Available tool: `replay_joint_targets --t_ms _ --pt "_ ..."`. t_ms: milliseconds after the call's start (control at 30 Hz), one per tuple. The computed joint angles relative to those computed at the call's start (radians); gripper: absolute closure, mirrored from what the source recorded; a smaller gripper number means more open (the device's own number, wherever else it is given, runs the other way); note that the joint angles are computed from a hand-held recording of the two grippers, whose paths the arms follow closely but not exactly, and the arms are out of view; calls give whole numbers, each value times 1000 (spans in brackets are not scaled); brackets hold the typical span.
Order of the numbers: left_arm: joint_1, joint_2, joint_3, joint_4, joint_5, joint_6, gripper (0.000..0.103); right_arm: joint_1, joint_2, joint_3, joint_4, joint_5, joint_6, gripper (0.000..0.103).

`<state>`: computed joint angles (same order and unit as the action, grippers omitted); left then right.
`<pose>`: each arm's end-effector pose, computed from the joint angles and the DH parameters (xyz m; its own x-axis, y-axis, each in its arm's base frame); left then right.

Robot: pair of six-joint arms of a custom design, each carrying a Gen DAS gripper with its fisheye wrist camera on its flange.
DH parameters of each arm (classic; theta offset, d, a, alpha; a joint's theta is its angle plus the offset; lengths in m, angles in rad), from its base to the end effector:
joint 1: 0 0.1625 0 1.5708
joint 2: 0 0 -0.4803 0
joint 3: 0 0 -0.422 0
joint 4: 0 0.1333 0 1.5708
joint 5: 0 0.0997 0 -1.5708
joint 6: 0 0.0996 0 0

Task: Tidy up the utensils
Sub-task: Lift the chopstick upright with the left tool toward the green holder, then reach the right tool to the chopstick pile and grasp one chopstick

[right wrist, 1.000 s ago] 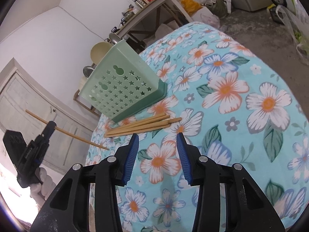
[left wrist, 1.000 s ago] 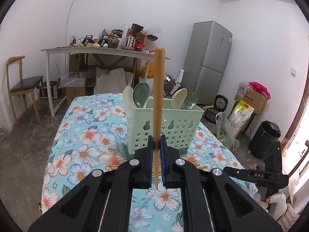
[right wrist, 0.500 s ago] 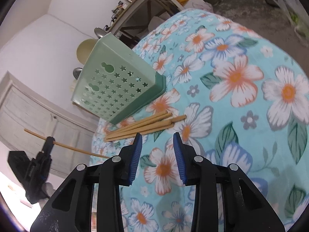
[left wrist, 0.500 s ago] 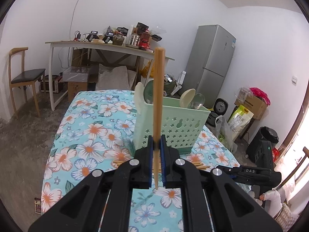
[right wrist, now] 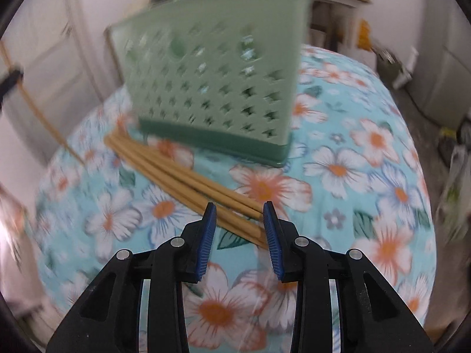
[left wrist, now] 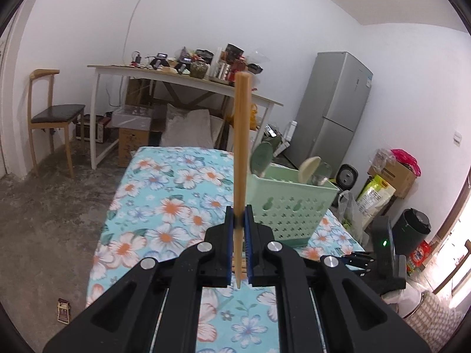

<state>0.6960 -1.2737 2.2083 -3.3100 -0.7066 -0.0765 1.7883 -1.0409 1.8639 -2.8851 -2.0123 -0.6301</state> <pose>-0.2551 -0.4855 0.3093 -0.8751 0.1125 -0.4708 0.4666 0.4545 -0.7588 0.2311 -0.6250 0.2352 -0.6363 -0.5059 0.5824 -0.6995 0.6966 -0.1592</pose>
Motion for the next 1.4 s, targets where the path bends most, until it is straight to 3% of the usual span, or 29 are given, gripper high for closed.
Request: replay_joint_targets --t_ms 167,700,1033,1200,1400 --pt "8 -16 4 4 16 -16 97 -1 4 -24 84 10 1 70" --pt "18 -40 13 -4 13 -28 97 9 -105 62 275 88 114 93" --pt "16 -39 17 -11 12 -30 97 -21 -205 122 357 180 174 91" --pt "17 -42 16 3 12 -45 97 -40 -253 124 364 247 188 84" --pt "18 -43 16 6 9 -54 97 -41 -233 83 346 312 215 82"
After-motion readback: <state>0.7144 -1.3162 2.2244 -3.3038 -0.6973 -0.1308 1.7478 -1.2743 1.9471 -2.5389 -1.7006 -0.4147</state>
